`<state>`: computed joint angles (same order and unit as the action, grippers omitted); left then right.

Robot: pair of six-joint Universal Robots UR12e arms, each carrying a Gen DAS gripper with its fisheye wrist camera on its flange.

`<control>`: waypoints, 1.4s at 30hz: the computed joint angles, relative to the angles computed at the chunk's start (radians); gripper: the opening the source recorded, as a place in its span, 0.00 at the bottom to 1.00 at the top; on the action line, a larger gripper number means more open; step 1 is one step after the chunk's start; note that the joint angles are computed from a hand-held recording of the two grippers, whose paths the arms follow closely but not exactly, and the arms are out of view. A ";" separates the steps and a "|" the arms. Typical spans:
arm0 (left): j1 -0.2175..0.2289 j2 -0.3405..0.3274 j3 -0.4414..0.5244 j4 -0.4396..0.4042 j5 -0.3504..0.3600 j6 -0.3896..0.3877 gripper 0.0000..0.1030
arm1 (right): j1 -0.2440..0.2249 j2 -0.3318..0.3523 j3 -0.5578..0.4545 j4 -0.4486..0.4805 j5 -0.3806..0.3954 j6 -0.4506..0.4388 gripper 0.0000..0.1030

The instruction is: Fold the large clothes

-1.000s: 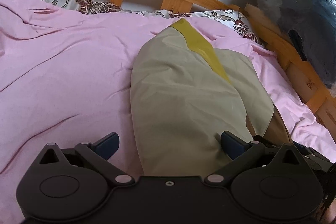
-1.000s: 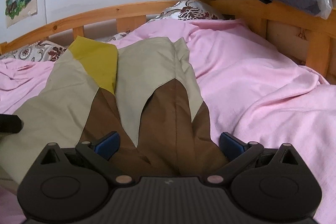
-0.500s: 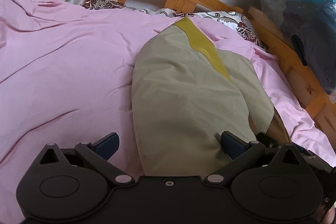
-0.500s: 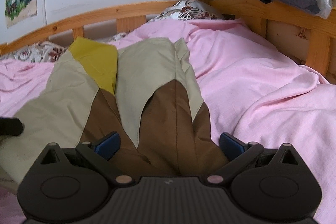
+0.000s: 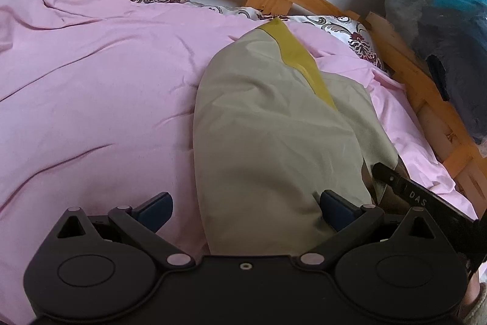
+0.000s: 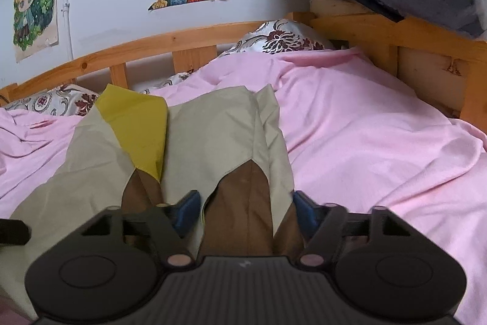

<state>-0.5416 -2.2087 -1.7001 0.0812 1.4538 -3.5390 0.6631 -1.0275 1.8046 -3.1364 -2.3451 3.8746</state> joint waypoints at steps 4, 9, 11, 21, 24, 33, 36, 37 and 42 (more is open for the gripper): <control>0.014 -0.001 0.019 -0.004 -0.051 0.070 0.99 | -0.010 -0.001 0.004 -0.027 0.005 -0.006 0.50; 0.058 -0.036 0.048 0.108 -0.169 0.022 0.99 | -0.037 -0.006 0.031 -0.107 0.067 0.042 0.60; 0.071 -0.050 0.076 0.074 -0.199 -0.028 0.99 | -0.041 -0.004 0.038 -0.137 0.079 0.036 0.60; 0.089 -0.096 0.160 -0.152 -0.308 -0.044 0.99 | -0.033 0.009 0.037 -0.153 0.070 0.004 0.60; 0.086 -0.101 0.171 -0.170 -0.311 -0.009 0.99 | -0.032 0.012 0.033 -0.150 0.062 -0.001 0.59; 0.083 -0.102 0.183 -0.200 -0.307 0.041 0.99 | -0.028 0.017 0.031 -0.160 0.059 -0.007 0.52; 0.082 -0.100 0.183 -0.203 -0.305 0.049 0.99 | -0.029 0.017 0.031 -0.158 0.058 -0.008 0.52; 0.082 -0.100 0.183 -0.204 -0.304 0.052 0.99 | -0.028 0.018 0.029 -0.156 0.056 -0.006 0.52; 0.080 -0.100 0.181 -0.198 -0.298 0.054 0.99 | -0.027 0.019 0.029 -0.155 0.054 -0.007 0.52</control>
<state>-0.4613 -2.3084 -1.5190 -0.1172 1.1559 -3.4847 0.6356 -1.0086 1.8338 -3.2918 -2.2908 3.8681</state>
